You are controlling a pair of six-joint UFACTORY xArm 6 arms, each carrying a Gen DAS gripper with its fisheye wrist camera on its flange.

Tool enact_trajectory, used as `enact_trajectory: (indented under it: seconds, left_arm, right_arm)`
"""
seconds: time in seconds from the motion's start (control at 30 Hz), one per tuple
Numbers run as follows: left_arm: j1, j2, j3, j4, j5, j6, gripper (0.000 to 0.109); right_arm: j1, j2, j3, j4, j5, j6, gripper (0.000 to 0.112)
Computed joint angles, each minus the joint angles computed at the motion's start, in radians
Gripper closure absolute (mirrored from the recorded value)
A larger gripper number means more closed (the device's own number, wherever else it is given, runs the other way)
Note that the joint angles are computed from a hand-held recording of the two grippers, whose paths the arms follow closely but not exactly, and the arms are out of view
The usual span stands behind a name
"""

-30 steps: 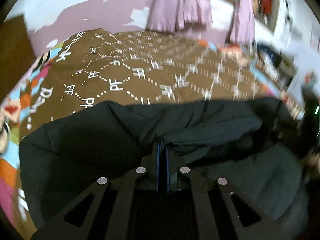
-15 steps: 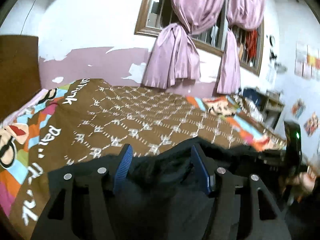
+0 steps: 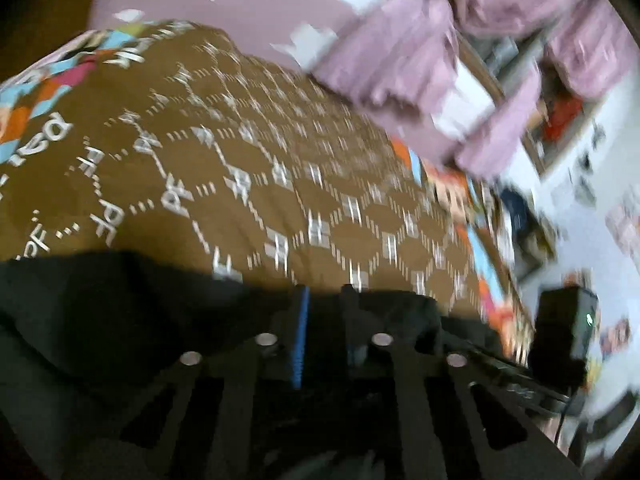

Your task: Fold large clothes

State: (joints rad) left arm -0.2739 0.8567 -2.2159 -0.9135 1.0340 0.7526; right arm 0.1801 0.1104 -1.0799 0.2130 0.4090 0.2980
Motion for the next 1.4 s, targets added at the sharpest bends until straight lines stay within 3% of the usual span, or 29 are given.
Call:
enact_trajectory:
  seconds: [0.03, 0.13, 0.27, 0.37, 0.47, 0.57, 0.63, 0.7, 0.8, 0.87, 1.03, 1.13, 1.2, 1.3, 1.4]
  left_arm:
    - [0.004, -0.005, 0.003, 0.041, 0.040, 0.068, 0.103]
    - [0.001, -0.095, 0.140, 0.117, 0.035, 0.229, 0.107]
    - [-0.018, -0.218, 0.334, 0.242, -0.017, 0.351, 0.109]
    - [-0.044, -0.308, 0.524, 0.283, -0.150, 0.468, 0.109]
    - [-0.061, -0.333, 0.618, 0.263, -0.257, 0.516, 0.109]
    - [-0.062, -0.321, 0.629, 0.219, -0.289, 0.545, 0.109]
    - [-0.049, -0.316, 0.630, 0.177, -0.279, 0.573, 0.109]
    - [-0.047, -0.315, 0.619, 0.160, -0.257, 0.569, 0.109]
    - [-0.039, -0.313, 0.610, 0.139, -0.233, 0.573, 0.109]
    - [-0.035, -0.317, 0.613, 0.130, -0.225, 0.578, 0.109]
    - [-0.021, -0.313, 0.596, 0.124, -0.171, 0.560, 0.109]
    - [-0.021, -0.317, 0.600, 0.145, -0.154, 0.548, 0.109]
    - [-0.034, -0.337, 0.636, 0.173, -0.190, 0.550, 0.109]
    - [-0.053, -0.359, 0.680, 0.192, -0.253, 0.562, 0.109]
    - [-0.042, -0.359, 0.682, 0.150, -0.240, 0.587, 0.109]
  right_arm:
    - [-0.006, 0.003, -0.014, 0.024, 0.046, -0.033, 0.107]
    - [-0.011, 0.028, -0.050, 0.024, 0.140, -0.066, 0.107]
    - [0.018, 0.043, -0.022, -0.105, 0.123, 0.010, 0.107]
    - [0.031, 0.066, -0.045, -0.230, 0.138, 0.103, 0.108]
    - [0.043, 0.050, -0.036, -0.336, 0.122, 0.168, 0.107]
    - [0.039, -0.022, 0.031, -0.356, -0.040, 0.210, 0.106]
    - [0.046, -0.009, 0.001, -0.306, -0.073, 0.173, 0.106]
    - [0.066, 0.031, -0.061, -0.216, -0.062, 0.074, 0.106]
    - [0.098, 0.103, -0.146, -0.181, -0.022, 0.042, 0.106]
    - [0.107, 0.138, -0.186, -0.238, 0.062, 0.065, 0.105]
    - [0.110, 0.165, -0.157, -0.144, 0.099, 0.001, 0.108]
    - [0.132, 0.201, -0.194, -0.318, 0.143, 0.109, 0.110]
    - [0.148, 0.198, -0.194, -0.424, 0.151, 0.187, 0.110]
    - [0.142, 0.115, -0.097, -0.464, 0.074, 0.254, 0.111]
    - [0.121, 0.019, -0.014, -0.577, 0.052, 0.403, 0.111]
